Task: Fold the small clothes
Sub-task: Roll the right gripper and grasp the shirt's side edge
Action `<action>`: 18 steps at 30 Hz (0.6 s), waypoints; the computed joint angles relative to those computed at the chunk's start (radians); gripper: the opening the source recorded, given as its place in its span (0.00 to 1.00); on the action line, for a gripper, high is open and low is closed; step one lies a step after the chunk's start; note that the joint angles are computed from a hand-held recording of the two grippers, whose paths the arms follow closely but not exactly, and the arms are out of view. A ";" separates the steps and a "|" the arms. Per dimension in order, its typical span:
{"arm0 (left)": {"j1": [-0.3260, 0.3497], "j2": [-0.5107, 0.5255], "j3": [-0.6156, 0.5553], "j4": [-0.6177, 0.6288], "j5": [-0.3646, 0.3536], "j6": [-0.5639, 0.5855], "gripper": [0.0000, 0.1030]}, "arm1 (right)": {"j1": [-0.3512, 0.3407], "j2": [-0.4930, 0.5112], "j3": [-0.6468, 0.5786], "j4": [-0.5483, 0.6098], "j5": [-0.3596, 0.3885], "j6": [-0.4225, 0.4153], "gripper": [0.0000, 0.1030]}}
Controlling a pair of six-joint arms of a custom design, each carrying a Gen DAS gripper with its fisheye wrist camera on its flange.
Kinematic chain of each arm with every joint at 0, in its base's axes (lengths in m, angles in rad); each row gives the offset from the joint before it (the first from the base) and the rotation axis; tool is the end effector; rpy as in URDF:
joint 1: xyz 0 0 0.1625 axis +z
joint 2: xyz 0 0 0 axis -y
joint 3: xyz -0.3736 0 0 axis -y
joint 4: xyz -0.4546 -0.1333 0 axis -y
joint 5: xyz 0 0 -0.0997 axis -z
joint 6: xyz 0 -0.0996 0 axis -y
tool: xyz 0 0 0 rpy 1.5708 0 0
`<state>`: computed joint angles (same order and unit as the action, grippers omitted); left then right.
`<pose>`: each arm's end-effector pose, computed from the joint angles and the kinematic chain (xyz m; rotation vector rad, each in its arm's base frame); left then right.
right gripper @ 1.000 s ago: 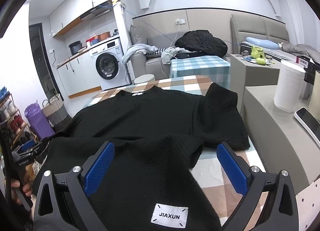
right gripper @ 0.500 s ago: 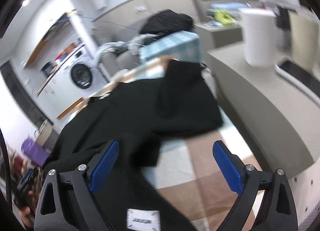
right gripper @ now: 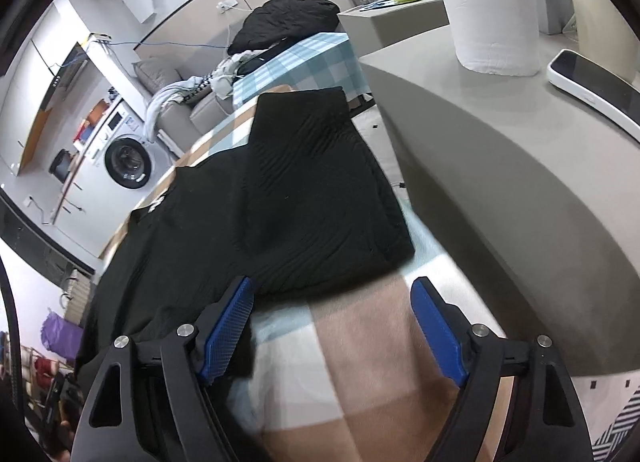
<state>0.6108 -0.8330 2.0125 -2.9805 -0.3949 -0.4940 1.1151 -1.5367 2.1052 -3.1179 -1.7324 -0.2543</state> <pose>-0.3054 -0.4888 0.0041 0.3341 2.1232 -1.1345 -0.1293 -0.5303 0.3190 -0.3472 -2.3981 1.1406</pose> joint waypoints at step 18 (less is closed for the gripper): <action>0.068 0.043 -0.044 -0.097 -0.029 0.083 0.99 | -0.003 0.035 -0.036 -0.154 -0.050 0.045 0.13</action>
<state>0.6791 -0.7905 1.9683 -3.0770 -0.4238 -0.4109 1.1125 -1.5015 2.0688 -3.2716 -1.7828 -0.2094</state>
